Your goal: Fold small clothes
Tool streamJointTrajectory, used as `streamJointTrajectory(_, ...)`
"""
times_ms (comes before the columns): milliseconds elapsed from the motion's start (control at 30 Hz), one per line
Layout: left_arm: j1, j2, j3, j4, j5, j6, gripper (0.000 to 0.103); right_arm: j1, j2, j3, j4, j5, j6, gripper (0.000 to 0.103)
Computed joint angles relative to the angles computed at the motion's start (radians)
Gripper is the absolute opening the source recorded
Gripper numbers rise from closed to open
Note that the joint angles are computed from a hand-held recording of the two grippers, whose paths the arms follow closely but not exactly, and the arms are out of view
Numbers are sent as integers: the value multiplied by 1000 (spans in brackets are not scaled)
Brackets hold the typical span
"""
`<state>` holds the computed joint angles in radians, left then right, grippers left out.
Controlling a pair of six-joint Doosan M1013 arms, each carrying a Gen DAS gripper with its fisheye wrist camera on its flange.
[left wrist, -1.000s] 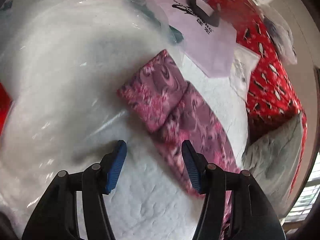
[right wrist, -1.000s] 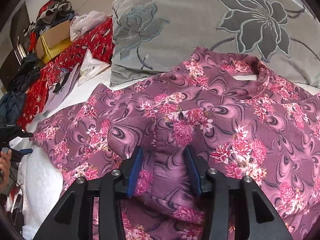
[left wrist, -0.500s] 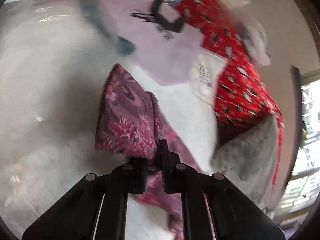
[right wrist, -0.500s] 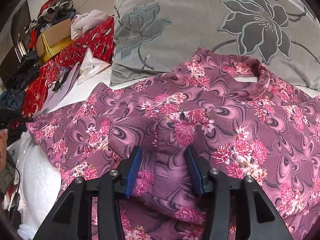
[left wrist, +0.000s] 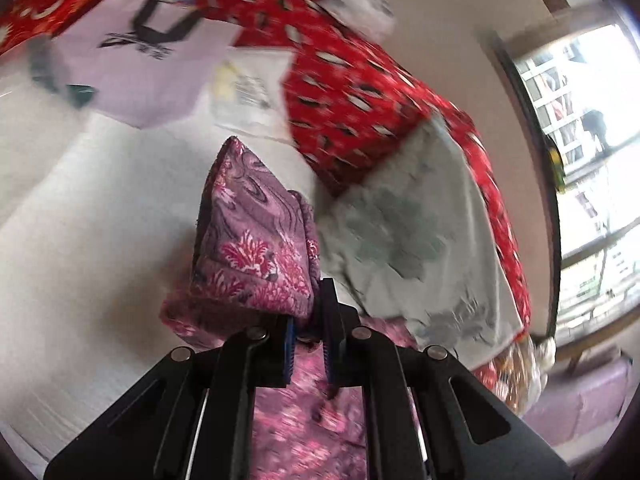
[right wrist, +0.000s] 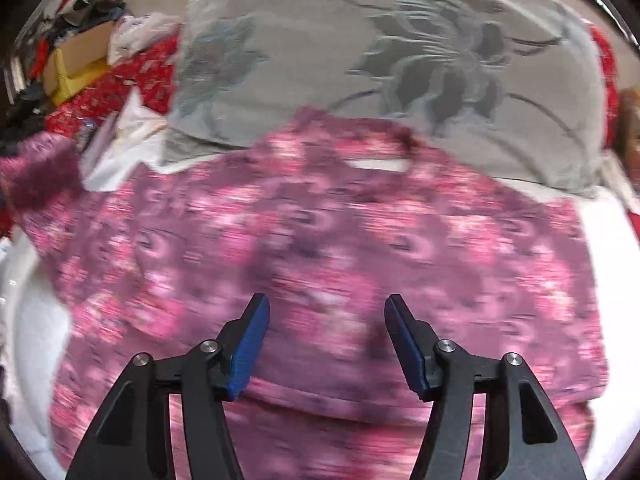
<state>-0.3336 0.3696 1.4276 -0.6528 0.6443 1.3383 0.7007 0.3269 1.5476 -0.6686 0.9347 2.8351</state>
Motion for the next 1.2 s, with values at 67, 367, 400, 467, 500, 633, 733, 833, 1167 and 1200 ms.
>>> streamJointTrajectory(67, -21, 1, -9, 4, 6, 6, 8, -6, -16, 25, -12, 38, 13, 63)
streamJointTrajectory(367, -128, 40, -76, -4, 59, 24, 8, -44, -90, 167, -13, -15, 116, 102)
streamJointTrajectory(400, -138, 46, -82, -1, 65, 23, 8, -43, -97, 183, -31, -39, 137, 102)
streamJointTrajectory(467, -168, 63, -101, 14, 82, 14, 8, -40, -97, 186, -47, -43, 148, 103)
streamJointTrajectory(500, -180, 69, -108, 20, 87, 8, 8, -39, -97, 186, -52, -42, 149, 103)
streamJointTrajectory(633, -221, 99, -131, 34, 111, -12, 8, -40, -109, 206, -68, -80, 179, 103)
streamJointTrajectory(733, -249, 125, -149, 45, 136, -31, 8, -38, -115, 216, -82, -92, 198, 103)
streamJointTrajectory(833, -272, 148, -161, 70, 160, -46, 8, -38, -115, 218, -90, -95, 205, 103)
streamJointTrajectory(1167, -308, 220, -200, 143, 306, -54, 20, -39, -115, 217, -89, -97, 201, 103)
streamJointTrajectory(1200, -299, 213, -185, 102, 305, -23, 20, -38, -113, 214, -89, -92, 199, 103)
